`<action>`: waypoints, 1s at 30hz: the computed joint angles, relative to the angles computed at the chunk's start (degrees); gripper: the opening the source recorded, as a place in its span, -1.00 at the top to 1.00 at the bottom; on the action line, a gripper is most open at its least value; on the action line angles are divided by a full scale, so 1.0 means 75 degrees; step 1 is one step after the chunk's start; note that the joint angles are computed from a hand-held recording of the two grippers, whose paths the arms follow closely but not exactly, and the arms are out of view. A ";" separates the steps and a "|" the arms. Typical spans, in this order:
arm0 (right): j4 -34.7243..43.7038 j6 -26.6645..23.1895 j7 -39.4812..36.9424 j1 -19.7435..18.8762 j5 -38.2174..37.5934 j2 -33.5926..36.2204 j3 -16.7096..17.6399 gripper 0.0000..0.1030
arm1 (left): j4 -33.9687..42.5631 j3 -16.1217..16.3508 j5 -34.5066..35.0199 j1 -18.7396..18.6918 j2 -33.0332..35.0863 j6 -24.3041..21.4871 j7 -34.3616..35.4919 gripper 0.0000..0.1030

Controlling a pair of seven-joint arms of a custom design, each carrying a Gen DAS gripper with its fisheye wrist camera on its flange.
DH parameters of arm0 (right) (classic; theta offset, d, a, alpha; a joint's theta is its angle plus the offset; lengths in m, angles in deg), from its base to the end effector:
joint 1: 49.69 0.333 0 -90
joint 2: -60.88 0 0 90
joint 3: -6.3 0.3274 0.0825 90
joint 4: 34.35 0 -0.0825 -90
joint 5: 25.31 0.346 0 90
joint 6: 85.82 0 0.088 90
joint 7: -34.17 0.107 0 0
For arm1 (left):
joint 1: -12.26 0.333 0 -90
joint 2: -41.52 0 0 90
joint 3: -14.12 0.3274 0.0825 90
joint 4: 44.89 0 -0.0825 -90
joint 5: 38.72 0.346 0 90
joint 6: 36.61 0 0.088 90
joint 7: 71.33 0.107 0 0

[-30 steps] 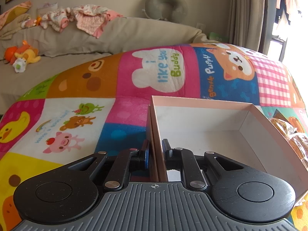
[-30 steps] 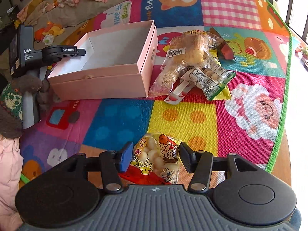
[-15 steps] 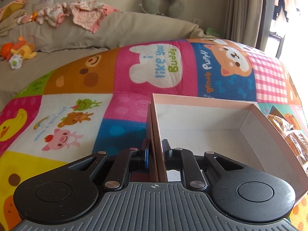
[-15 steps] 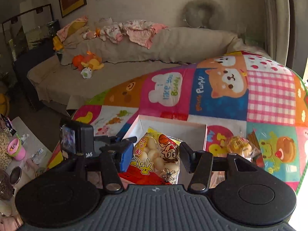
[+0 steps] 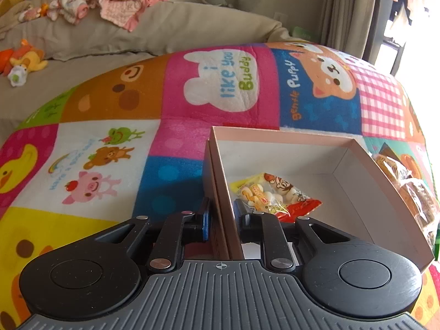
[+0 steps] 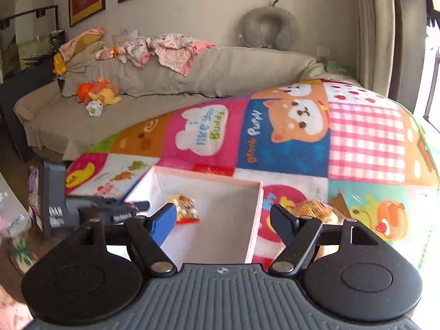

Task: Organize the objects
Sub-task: 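Carry the red snack bag into the pink box and open the right tool, then grasp the clear-wrapped bread bun with the right tool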

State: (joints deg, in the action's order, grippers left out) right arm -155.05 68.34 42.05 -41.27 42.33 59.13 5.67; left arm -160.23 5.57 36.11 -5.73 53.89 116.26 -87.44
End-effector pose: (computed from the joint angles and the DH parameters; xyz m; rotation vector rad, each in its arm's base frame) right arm 0.5381 0.0432 0.5131 -1.9898 1.0176 -0.4944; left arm 0.5141 -0.2835 0.4143 -1.9698 1.4226 -0.8164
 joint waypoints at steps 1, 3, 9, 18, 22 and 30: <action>-0.0227 0.0037 -0.0316 -0.0065 0.0191 -0.0093 -0.0075 -0.48 | -0.0058 -0.0052 -0.0174 -0.0037 -0.0068 -0.0161 0.0176 0.60; -0.0579 0.0152 -0.1022 -0.0150 0.0763 -0.0226 -0.0195 -0.55 | -0.0222 -0.0136 -0.0357 -0.0110 -0.0236 -0.0370 0.0285 0.55; -0.1262 -0.0878 -0.1757 -0.0468 0.1178 -0.0293 -0.0457 -0.66 | -0.0239 -0.0259 -0.0274 -0.0168 -0.0277 -0.0635 0.0518 0.57; -0.1320 0.0075 -0.2691 -0.0054 0.2213 0.0229 0.0081 -0.67 | 0.0404 0.0071 -0.0189 0.0068 0.0259 0.0169 0.1148 0.70; -0.1296 0.0403 -0.3019 0.0060 0.2740 0.0242 0.0184 -0.67 | 0.0065 -0.0024 -0.1016 0.0152 -0.0089 0.0326 0.1914 0.62; -0.1436 0.0626 -0.3879 0.0215 0.3586 0.0069 0.0245 -0.67 | -0.0510 -0.0158 -0.0806 -0.0074 -0.0602 0.0011 0.1357 0.63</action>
